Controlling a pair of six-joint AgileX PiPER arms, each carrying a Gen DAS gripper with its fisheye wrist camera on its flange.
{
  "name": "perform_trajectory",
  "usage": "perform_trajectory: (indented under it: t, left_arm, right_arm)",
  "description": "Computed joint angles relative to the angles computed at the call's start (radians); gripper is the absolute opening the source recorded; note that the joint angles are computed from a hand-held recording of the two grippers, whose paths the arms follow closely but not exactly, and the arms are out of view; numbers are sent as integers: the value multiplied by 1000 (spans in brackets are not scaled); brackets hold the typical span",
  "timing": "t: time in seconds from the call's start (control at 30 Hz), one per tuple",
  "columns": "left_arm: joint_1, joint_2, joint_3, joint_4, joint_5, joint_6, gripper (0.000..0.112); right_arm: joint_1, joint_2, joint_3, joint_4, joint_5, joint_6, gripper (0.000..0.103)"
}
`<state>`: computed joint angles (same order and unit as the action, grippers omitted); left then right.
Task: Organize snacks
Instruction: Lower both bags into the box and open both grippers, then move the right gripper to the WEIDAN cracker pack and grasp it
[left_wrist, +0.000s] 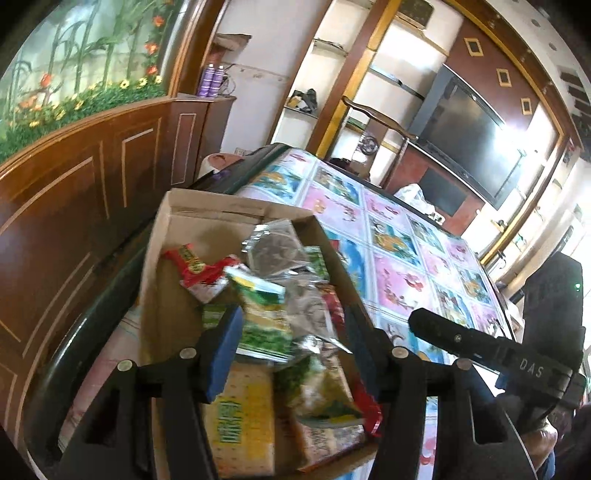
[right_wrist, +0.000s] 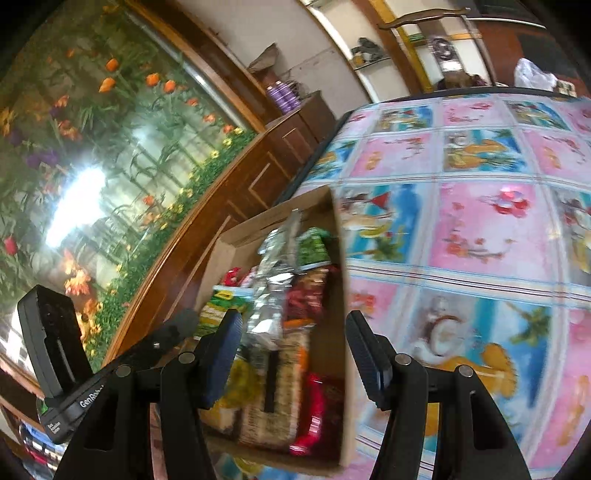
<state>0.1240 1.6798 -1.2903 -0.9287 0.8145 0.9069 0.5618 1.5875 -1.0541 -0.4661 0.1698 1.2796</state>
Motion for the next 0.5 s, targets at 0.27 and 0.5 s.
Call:
perform_trajectory:
  t: [0.27,0.5]
  left_arm:
    - [-111,-73,62,28,-30,-1,59]
    - [-257,-128,142,48,-52,27,61]
  right_arm:
    - [-92,-257,271,-361,51,412,64]
    - [-144,-504,384,-330,532,500,64]
